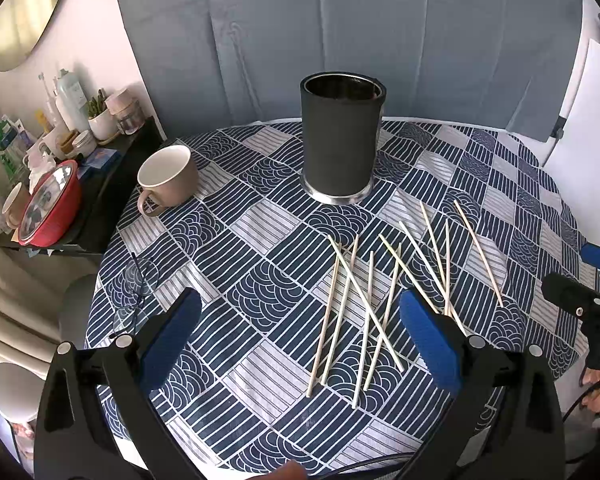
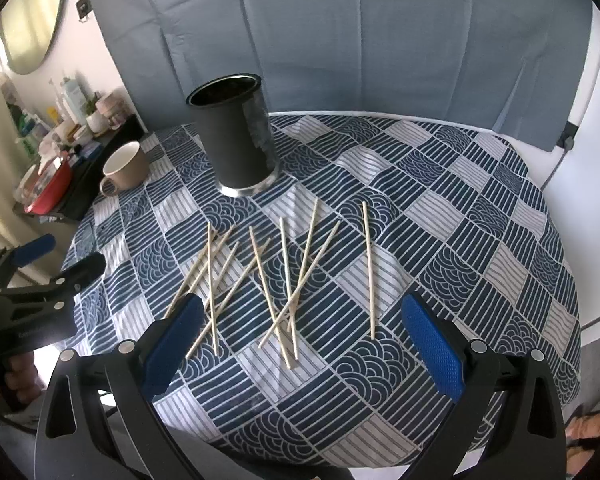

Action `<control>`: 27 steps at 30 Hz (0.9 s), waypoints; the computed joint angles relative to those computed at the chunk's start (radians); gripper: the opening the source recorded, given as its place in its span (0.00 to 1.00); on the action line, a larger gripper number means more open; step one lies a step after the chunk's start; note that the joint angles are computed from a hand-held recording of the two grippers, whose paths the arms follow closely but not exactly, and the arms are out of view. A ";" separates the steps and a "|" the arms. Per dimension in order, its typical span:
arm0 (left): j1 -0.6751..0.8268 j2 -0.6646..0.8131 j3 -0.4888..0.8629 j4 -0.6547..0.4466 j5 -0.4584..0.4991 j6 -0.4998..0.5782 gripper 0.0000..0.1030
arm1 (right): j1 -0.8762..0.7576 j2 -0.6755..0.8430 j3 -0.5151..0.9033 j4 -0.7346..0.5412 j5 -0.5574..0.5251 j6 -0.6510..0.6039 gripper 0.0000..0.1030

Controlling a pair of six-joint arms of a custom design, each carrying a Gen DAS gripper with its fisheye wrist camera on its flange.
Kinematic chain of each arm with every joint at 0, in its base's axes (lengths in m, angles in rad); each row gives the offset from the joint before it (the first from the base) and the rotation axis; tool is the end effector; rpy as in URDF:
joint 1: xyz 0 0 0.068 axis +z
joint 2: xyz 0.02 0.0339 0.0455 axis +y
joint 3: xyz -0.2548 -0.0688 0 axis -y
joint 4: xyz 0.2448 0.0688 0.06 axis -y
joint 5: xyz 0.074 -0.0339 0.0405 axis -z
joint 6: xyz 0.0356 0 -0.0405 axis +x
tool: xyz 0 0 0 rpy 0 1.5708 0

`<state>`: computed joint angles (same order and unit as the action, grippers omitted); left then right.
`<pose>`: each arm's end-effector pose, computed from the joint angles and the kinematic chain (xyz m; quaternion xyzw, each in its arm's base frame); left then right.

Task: Organize utensils
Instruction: 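Move both grippers toward the scattered wooden chopsticks on the cloth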

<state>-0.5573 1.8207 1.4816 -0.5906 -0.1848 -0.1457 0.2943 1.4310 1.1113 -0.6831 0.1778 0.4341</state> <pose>0.3421 -0.2055 0.2482 0.1647 0.9310 -0.0258 0.3247 0.2836 0.0794 0.2539 0.0916 0.9521 0.0198 0.2911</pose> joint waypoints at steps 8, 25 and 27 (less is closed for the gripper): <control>-0.001 0.002 -0.001 0.000 0.000 -0.001 0.94 | 0.003 0.038 0.042 -0.058 0.056 -0.035 0.92; 0.018 0.187 0.225 -0.163 0.041 -0.014 0.94 | -0.083 0.119 0.074 -0.033 -0.045 -0.037 0.92; 0.022 0.228 0.273 -0.206 0.055 -0.013 0.94 | -0.096 0.130 0.075 -0.026 -0.060 -0.038 0.92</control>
